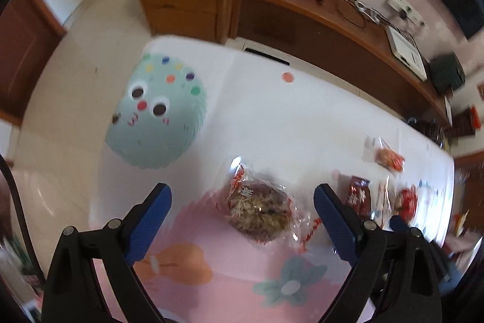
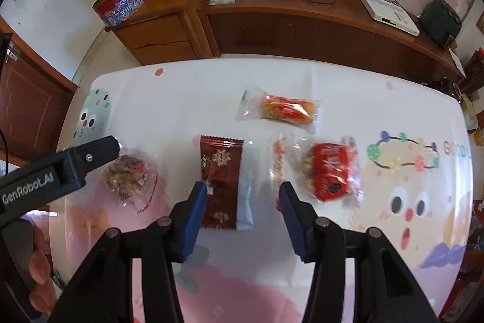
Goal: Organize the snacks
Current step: 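Grasp the clear nut-cookie bag with left tool while right tool grasps silver-brown bar, then carry the nut-cookie bag and silver-brown bar over the white tray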
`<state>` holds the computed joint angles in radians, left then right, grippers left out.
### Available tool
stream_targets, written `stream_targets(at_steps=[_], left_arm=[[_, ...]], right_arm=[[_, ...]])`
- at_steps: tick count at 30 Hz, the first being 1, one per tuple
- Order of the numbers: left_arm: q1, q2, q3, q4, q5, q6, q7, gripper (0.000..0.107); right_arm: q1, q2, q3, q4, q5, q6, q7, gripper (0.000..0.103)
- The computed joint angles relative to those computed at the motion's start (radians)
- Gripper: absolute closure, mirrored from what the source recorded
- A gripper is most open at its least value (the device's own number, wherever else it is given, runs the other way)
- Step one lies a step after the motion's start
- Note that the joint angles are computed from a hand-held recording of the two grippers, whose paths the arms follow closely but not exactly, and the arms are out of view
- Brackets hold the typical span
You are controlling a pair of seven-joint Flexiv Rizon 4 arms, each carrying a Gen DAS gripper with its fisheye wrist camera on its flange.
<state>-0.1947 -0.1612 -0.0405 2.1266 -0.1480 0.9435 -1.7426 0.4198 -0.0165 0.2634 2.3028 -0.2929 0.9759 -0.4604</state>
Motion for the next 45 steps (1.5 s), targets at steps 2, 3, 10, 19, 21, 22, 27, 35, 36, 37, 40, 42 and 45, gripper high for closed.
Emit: stream_targets(at_steps=[2,3,10,19,21,22,27,35,36,37,40,42,45], left_arm=[[0.002,-0.01,-0.002,0.014,-0.034,0.014,-0.021,0.013],[0.003,-0.012,-0.002,0.019,-0.045,0.018,-0.031,0.013],[-0.002,-0.023,0.001,0.036,-0.064,0.044,-0.143,0.013],[-0.04,-0.08,0.009,-0.037,0.072,-0.09,-0.327,0.019],[-0.049,-0.085,0.011,-0.047,0.104,-0.105,-0.337,0.026],[-0.054,-0.084,0.013,-0.048,0.124,-0.106,-0.345,0.033],[-0.064,-0.061,0.004,-0.023,0.155,-0.081,-0.329,0.058],[-0.047,0.073,-0.004,0.117,0.074,-0.036,-0.173,0.059],[-0.046,0.094,-0.005,0.131,0.062,-0.033,-0.155,0.059],[-0.045,0.13,-0.004,0.146,0.052,-0.041,-0.132,0.059],[-0.055,0.243,-0.003,0.189,0.027,-0.059,-0.058,0.059],[-0.065,0.345,0.007,0.225,0.02,-0.082,0.004,0.059],[-0.077,0.501,0.015,0.266,0.03,-0.134,0.057,0.059]], right_arm=[[0.004,-0.021,-0.002,-0.004,-0.013,0.008,0.01,0.053],[0.007,-0.035,-0.003,-0.007,-0.018,0.006,0.012,0.053],[0.032,-0.058,-0.003,0.003,-0.084,0.003,0.026,0.084],[0.033,0.007,0.029,0.056,0.063,0.04,0.001,0.087],[0.037,0.024,0.036,0.065,0.087,0.03,0.002,0.087],[0.038,0.029,0.037,0.067,0.097,0.027,0.001,0.087],[0.039,0.081,0.045,0.088,0.13,0.004,0.022,0.087],[0.042,0.214,0.069,0.133,0.171,-0.024,0.057,0.087],[0.044,0.238,0.074,0.14,0.177,-0.029,0.061,0.087],[0.045,0.257,0.077,0.143,0.182,-0.035,0.063,0.087],[0.057,0.346,0.1,0.158,0.201,-0.071,0.083,0.087],[0.073,0.405,0.112,0.163,0.227,-0.099,0.088,0.087],[0.094,0.498,0.144,0.167,0.246,-0.152,0.115,0.087]])
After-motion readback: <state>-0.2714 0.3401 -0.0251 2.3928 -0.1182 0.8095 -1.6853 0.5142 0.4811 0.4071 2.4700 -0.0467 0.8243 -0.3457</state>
